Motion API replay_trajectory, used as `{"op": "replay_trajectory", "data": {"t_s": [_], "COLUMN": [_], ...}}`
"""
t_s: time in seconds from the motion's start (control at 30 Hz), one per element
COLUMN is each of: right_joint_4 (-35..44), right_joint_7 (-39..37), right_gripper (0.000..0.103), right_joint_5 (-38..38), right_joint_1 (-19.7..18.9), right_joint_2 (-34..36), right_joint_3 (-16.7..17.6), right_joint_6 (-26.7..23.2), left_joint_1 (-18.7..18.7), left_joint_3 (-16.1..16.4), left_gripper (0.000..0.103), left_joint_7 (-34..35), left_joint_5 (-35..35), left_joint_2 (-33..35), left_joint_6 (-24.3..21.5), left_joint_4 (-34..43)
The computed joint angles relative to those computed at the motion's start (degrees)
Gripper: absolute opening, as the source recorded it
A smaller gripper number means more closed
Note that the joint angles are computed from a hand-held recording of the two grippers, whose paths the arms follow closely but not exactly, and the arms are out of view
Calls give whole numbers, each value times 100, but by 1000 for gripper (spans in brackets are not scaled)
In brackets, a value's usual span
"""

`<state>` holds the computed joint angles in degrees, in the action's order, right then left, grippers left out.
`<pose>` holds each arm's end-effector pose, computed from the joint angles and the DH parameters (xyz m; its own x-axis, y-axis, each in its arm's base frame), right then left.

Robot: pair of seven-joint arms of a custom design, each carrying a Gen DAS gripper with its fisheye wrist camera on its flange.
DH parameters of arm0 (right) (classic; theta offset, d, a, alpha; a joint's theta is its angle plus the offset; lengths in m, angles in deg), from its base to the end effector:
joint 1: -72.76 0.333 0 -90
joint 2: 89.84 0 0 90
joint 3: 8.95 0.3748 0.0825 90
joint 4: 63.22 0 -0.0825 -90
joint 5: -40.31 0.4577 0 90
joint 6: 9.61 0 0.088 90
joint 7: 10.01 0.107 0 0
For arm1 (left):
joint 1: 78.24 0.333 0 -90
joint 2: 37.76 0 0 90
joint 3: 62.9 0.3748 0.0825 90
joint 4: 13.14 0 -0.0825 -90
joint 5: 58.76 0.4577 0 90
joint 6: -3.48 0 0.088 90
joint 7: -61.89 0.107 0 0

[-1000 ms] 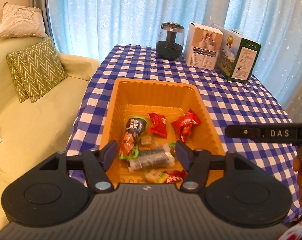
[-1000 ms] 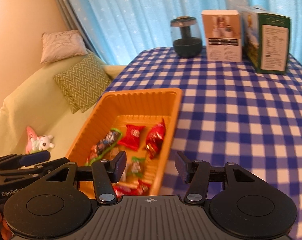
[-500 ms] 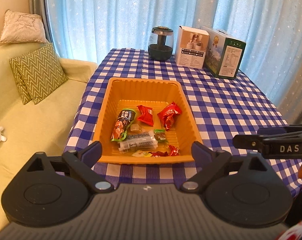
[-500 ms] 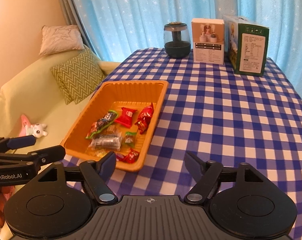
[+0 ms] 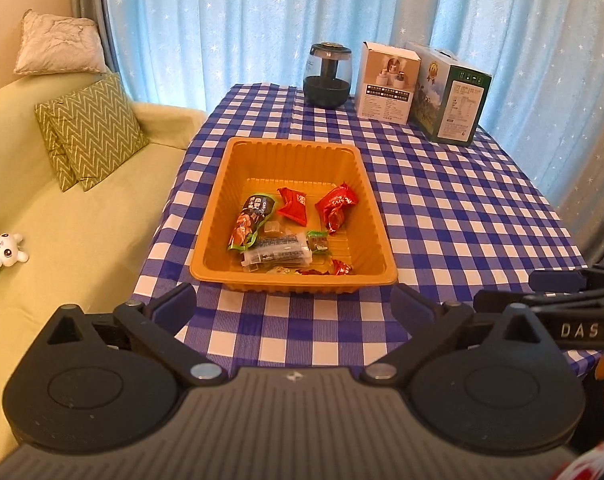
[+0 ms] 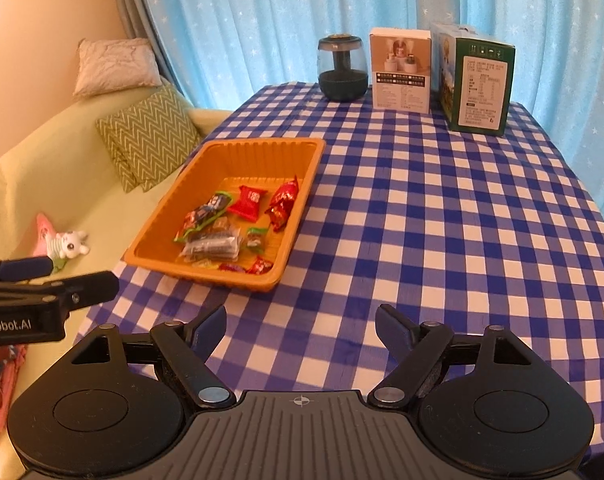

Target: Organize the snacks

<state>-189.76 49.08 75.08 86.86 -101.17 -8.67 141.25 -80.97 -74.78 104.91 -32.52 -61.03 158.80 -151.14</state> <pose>0.5735 0.1326 0.5567 0.4080 -0.8874 -0.2148 -0.7422 -0.1853 -0.6440 0.4920 -0.1548 0.5600 0.1742 -0.9827 0.0623 -0.6909 -0.1670 -0.7034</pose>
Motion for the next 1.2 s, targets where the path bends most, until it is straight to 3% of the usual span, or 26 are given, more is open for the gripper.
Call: {"op": "replay_trajectory", "data": {"t_s": [0.43, 1.2], "right_joint_4": [-333, -357], "right_joint_7": [179, 413], "right_gripper": [82, 82], "right_joint_5": [-202, -293], "right_joint_1": [-15, -15], "right_joint_2": [-342, -376], "right_joint_3": [-16, -51], "right_joint_6": [180, 246], "left_joint_1": [-1, -125], "left_joint_3": [-196, -144], "left_gripper": [103, 103], "left_joint_7": [-283, -304], "left_joint_5": [281, 358], "left_joint_2": [-97, -41], "left_joint_6": [-377, -420], "left_joint_4": [113, 123]}}
